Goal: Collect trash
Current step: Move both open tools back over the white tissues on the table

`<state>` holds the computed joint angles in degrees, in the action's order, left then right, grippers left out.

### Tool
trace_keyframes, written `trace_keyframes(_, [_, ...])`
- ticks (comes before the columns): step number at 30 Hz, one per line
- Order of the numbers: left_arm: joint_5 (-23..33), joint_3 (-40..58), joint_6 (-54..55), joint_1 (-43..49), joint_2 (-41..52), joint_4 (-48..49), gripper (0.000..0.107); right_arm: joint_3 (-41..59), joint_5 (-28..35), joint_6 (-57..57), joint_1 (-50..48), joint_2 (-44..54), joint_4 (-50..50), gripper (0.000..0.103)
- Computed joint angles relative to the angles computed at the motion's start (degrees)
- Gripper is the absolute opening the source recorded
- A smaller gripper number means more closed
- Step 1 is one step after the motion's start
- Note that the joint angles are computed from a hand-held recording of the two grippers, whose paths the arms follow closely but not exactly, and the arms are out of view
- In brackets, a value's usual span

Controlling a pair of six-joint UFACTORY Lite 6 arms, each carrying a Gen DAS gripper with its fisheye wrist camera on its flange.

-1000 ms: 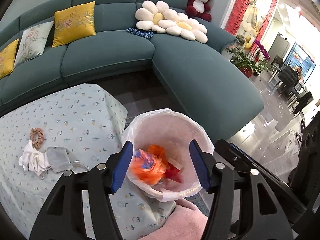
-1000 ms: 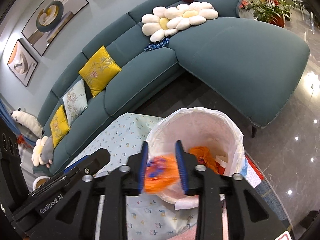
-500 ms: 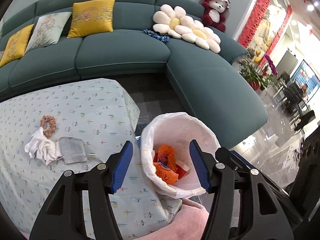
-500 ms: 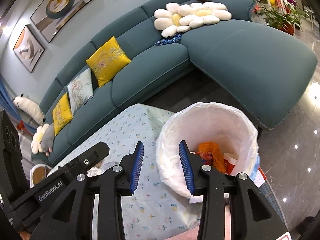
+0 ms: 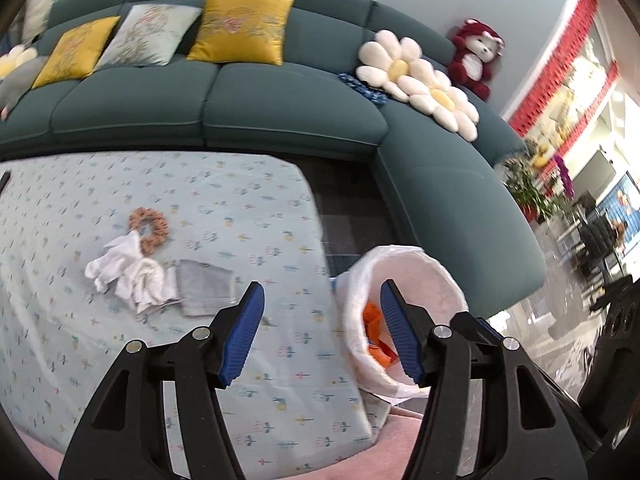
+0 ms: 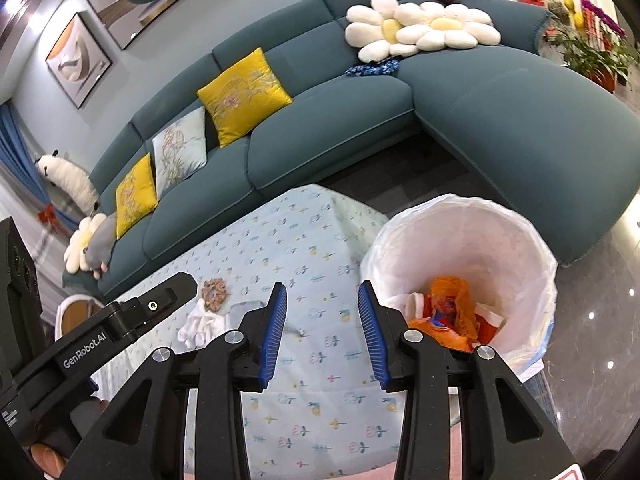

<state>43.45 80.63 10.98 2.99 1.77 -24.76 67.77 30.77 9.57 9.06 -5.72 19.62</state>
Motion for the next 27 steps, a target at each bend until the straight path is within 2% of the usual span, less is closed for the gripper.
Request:
trace_keyframes(6, [0.7, -3.8, 6.1, 10.1, 0.1, -3.5, 0.066, 2.6, -1.0, 7.1, 7.0, 4.0, -5.6, 0.038])
trace_keyframes(14, [1.4, -3.0, 13.4, 23.7, 6.1, -5.8, 0.066, 8.3, -2.0, 13.9, 16.9, 13.1, -10.7, 0.039])
trace_keyframes(20, [0.9, 2.2, 16.3, 30.9, 15.2, -3.5, 0.066, 19.2, -1.1, 16.7, 23.8, 25.7, -12.4, 0.038])
trace_keyframes(27, [3.3, 15.9, 14.7, 34.1, 30.7, 0.0, 0.07, 40.8, 4.8, 16.7, 28.4, 45.5, -11.3, 0.038])
